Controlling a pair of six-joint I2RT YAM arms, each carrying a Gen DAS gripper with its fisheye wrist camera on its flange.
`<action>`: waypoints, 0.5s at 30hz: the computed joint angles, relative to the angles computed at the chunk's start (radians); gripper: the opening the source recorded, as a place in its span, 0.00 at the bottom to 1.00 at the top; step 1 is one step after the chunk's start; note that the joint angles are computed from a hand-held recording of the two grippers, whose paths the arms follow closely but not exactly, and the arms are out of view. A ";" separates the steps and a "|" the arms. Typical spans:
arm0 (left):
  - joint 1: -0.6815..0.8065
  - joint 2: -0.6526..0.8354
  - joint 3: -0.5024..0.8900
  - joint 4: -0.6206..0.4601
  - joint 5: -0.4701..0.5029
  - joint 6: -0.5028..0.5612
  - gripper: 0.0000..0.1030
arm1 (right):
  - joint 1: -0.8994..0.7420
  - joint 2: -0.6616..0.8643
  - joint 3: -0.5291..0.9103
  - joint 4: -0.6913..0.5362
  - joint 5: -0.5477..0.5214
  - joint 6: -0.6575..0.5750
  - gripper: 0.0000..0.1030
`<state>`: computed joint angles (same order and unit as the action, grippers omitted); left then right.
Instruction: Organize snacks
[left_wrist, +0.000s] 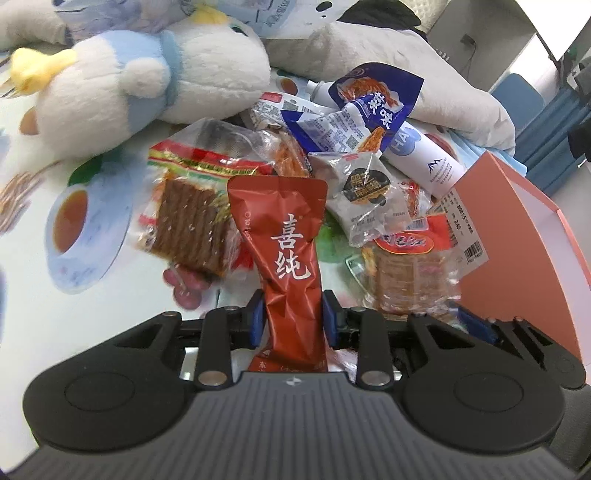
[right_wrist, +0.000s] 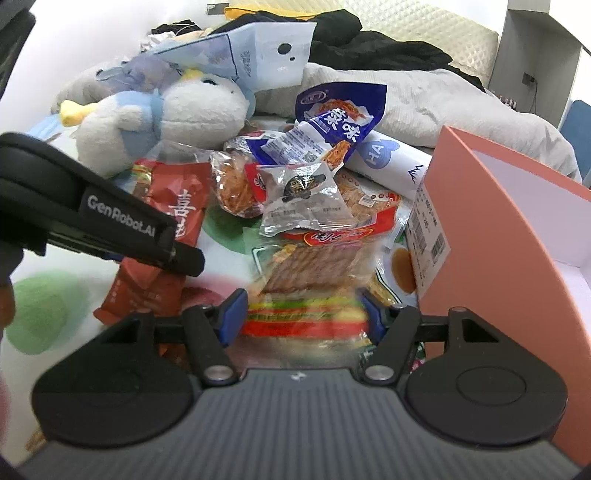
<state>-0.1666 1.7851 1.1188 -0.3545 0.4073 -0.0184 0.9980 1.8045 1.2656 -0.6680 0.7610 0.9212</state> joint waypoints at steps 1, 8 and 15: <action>0.003 -0.018 -0.014 -0.006 0.000 0.001 0.35 | 0.009 -0.005 0.000 -0.008 -0.004 0.006 0.52; 0.012 -0.136 -0.111 -0.032 -0.002 0.000 0.35 | 0.039 -0.062 -0.062 0.008 -0.063 0.074 0.16; 0.040 -0.198 -0.171 -0.029 -0.008 -0.006 0.35 | 0.065 -0.120 -0.099 0.017 -0.009 0.144 0.17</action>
